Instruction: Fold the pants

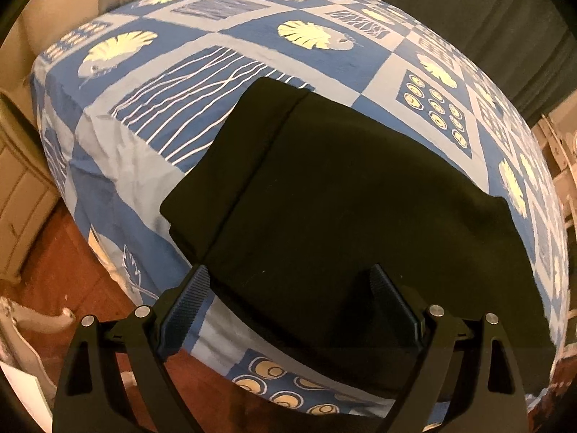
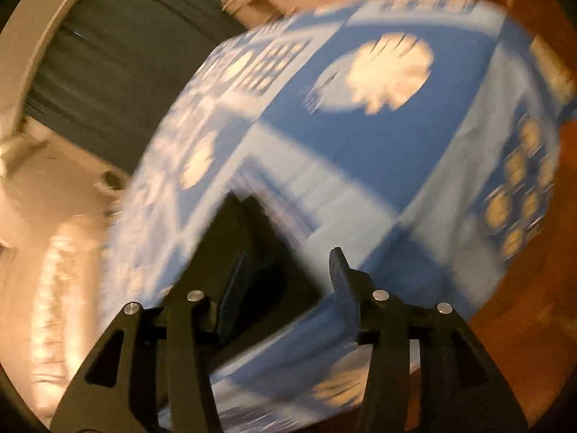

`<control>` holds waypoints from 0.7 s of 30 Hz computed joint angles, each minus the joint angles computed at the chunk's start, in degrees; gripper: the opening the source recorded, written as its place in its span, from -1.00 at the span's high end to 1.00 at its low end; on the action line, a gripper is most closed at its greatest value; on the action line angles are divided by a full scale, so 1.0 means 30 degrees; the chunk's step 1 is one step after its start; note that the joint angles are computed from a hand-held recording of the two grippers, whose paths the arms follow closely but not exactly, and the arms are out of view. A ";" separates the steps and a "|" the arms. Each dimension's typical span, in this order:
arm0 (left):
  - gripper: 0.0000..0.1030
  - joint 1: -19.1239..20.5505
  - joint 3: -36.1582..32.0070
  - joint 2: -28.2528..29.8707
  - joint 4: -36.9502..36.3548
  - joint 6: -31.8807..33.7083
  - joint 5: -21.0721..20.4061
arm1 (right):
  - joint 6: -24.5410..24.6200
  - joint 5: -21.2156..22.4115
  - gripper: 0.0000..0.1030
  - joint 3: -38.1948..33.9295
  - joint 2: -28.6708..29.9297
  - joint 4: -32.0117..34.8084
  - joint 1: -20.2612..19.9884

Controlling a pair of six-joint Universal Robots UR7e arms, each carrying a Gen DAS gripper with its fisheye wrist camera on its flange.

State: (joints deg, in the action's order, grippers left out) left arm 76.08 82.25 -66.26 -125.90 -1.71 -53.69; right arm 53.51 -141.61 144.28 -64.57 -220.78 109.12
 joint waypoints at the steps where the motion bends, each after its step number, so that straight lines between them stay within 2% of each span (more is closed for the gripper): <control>1: -0.73 0.0017 -0.0029 -0.0004 0.0024 -0.0070 -0.0064 | -0.0193 0.1209 0.05 0.0022 0.0270 -0.0674 -0.0475; 3: -0.73 -0.0007 0.0007 -0.0031 -0.0008 -0.0040 -0.0065 | -0.0463 0.3167 -0.03 0.0089 0.0589 -0.1170 -0.1409; 5: -0.73 -0.0036 0.0054 -0.0056 -0.0053 0.0047 -0.0044 | -0.0597 0.3255 -0.03 -0.0175 0.1162 -0.1727 -0.1581; 6: -0.73 -0.0040 0.0081 -0.0063 -0.0094 0.0076 -0.0040 | -0.0730 0.2940 0.17 -0.0318 0.1374 -0.1926 -0.1562; 8: -0.73 -0.0032 0.0058 -0.0042 -0.0054 0.0059 -0.0017 | -0.1317 0.1501 0.87 -0.0669 0.1740 -0.2303 -0.0933; 9: -0.73 -0.0039 0.0052 -0.0062 -0.0016 0.0044 -0.0027 | -0.1582 0.0891 0.88 -0.0728 0.1954 -0.2638 -0.0448; 12: -0.73 -0.0021 0.0050 -0.0059 -0.0044 -0.0014 -0.0073 | -0.2277 -0.1296 0.89 -0.1446 0.1715 -0.1101 0.0983; 14: -0.73 0.0036 0.0028 -0.0052 -0.0092 -0.0125 -0.0198 | -0.1775 -0.2239 0.89 -0.1414 0.1676 -0.0044 0.1621; 16: -0.73 0.0112 -0.0023 0.0000 -0.0124 -0.0182 -0.0304 | -0.0857 -0.1875 0.89 -0.0751 0.1538 0.0605 0.1041; 19: -0.73 0.0129 -0.0013 0.0049 -0.0143 -0.0019 -0.0249 | -0.0728 -0.0555 0.88 0.0072 0.2327 -0.1541 -0.0159; 21: -0.73 0.0113 -0.0044 0.0016 -0.0068 0.0101 -0.0278 | -0.0868 0.0010 0.85 0.0463 0.2291 -0.2406 -0.0355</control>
State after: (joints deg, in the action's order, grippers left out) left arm 76.41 82.11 -66.22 -126.11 -1.40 -54.52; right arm 50.91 -141.58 145.66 -57.70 -228.00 108.05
